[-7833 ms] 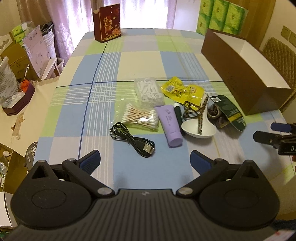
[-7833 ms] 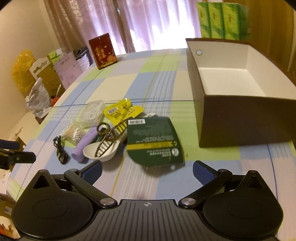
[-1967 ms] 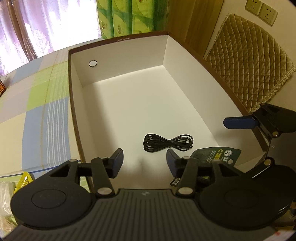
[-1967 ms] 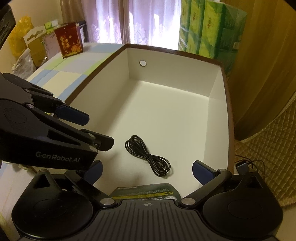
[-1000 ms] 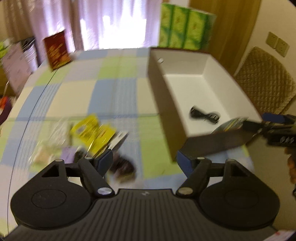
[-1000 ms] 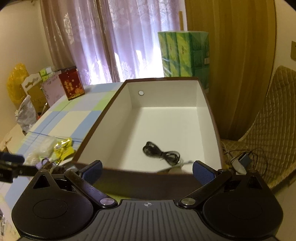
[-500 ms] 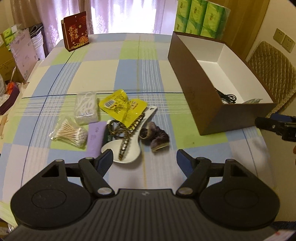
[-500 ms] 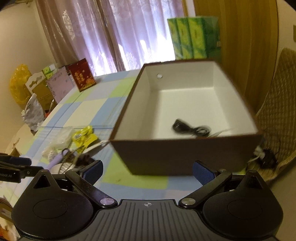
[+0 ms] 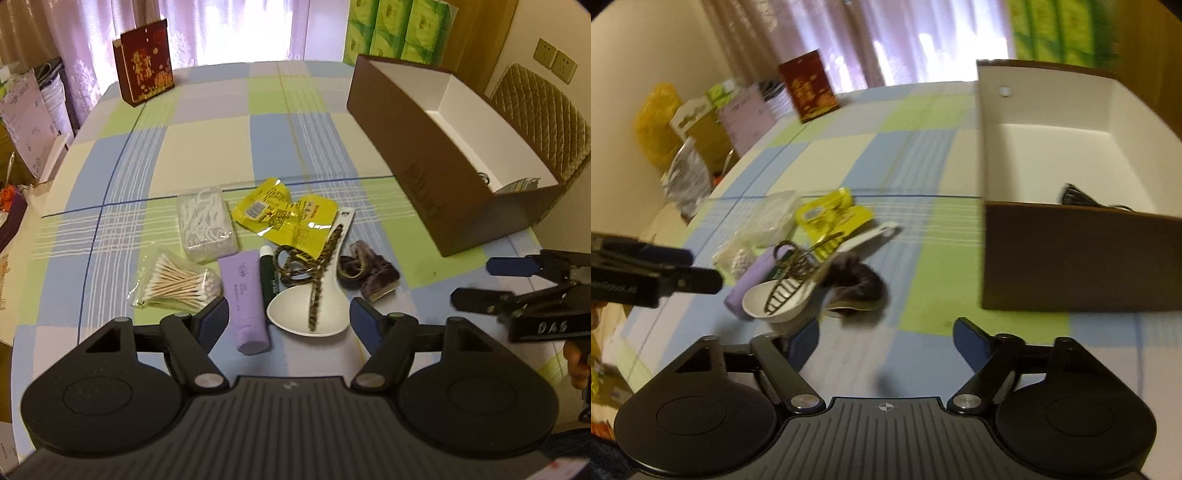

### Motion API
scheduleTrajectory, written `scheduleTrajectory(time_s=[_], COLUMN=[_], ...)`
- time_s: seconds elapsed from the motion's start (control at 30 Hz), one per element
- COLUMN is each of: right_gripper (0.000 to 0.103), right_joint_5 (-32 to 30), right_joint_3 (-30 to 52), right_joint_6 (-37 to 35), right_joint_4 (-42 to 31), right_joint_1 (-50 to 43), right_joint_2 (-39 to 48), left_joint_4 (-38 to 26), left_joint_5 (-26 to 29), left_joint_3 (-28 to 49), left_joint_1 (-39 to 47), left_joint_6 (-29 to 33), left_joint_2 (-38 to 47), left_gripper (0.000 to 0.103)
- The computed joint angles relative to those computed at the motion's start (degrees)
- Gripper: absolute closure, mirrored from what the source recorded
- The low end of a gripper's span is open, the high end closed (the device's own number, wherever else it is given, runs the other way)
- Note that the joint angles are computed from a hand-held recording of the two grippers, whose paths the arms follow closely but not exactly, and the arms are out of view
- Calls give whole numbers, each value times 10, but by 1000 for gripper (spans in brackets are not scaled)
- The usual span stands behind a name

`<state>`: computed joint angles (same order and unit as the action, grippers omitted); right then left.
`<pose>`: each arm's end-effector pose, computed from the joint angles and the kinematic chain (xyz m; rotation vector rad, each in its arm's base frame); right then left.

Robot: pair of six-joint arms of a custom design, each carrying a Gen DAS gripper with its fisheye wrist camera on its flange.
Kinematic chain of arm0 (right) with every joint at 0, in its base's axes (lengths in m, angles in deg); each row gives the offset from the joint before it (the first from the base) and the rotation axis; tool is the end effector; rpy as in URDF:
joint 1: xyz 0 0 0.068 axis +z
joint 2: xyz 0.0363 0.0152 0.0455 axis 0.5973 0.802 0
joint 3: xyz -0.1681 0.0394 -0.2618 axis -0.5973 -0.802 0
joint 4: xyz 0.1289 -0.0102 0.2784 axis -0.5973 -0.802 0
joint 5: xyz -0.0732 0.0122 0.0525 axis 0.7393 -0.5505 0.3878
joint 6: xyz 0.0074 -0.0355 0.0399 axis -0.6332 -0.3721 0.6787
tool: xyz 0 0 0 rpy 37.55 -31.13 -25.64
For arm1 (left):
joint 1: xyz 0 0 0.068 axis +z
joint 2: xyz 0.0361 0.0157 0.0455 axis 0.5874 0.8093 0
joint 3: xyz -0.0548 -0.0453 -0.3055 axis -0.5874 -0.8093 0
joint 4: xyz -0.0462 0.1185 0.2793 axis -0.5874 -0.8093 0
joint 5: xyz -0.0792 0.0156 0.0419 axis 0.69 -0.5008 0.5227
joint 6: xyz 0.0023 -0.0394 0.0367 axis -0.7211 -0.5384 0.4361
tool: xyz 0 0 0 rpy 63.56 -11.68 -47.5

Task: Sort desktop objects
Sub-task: 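Withdraw both tools from the box back toward the remaining items, then grasp the dark purple scrunchie with the right tool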

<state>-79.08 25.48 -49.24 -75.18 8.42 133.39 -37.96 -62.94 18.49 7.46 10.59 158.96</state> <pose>0.1901 -0.0781 0.1221 -0.3174 2.4643 0.4606 0.2181 -0.1159 0.1660 0.3469 2.5486 -0.1859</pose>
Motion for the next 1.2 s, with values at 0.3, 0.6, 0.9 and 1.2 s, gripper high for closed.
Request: scheduleTrajectory(time_s=[0.3, 0.6, 0.9, 1.2], right_gripper=[42, 55, 85, 86], right_joint_5=[62, 96, 89, 92], right_joint_3=[-13, -1, 2, 5], right_joint_6=[65, 80, 68, 44], right_joint_4=[124, 198, 146, 70], right_joint_1=[116, 172, 138, 22], right_joint_2=[55, 136, 118, 86], left_joint_4=[49, 69, 87, 104], left_joint_5=[52, 67, 72, 82], left_joint_3=[11, 28, 49, 69], left_joint_1=[51, 73, 65, 53], left_joint_6=[72, 99, 134, 164], left_joint_2=[70, 123, 166, 212], left_gripper=[37, 37, 37, 37])
